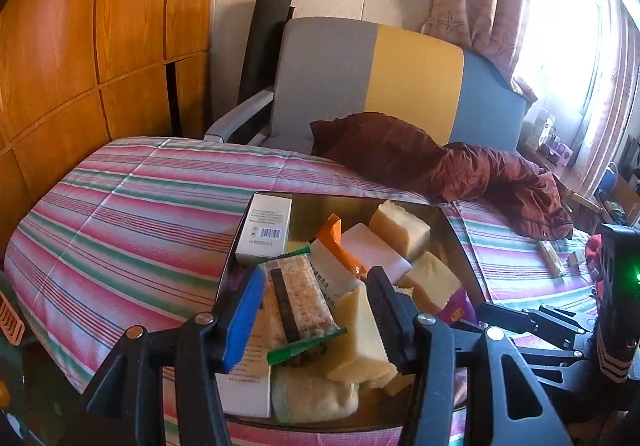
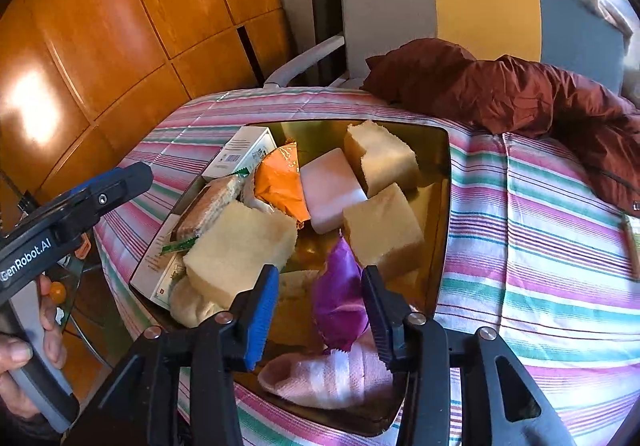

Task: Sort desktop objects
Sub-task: 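Move both open tools back toward the remaining packets and box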

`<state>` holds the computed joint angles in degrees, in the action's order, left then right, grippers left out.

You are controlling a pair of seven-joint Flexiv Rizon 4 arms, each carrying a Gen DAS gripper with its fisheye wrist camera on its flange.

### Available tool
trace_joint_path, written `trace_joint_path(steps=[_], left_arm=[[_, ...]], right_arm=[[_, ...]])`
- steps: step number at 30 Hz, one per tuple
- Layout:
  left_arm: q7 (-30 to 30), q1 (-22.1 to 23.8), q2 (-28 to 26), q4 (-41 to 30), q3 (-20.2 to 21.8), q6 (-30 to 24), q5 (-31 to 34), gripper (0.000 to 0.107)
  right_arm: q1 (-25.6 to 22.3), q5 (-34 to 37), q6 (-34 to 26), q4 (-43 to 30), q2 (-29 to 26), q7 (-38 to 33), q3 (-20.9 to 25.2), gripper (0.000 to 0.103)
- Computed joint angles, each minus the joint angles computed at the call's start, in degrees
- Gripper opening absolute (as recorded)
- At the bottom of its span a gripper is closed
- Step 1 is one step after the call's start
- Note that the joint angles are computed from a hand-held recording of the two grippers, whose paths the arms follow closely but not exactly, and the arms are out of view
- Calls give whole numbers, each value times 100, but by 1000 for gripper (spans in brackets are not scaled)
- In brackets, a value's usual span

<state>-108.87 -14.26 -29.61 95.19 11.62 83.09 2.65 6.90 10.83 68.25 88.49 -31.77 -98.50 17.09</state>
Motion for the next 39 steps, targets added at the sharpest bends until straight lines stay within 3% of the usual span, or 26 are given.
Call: trace_joint_path(steps=[16,39], left_arm=[[-184,-197,147,77,138,-62,332,55],[352,-264,-37,-385,-246,-350,386,55]], right_arm=[[-99,103,271,274,171,0,53,44],[-427,340,489,568,453,96,-55,57]])
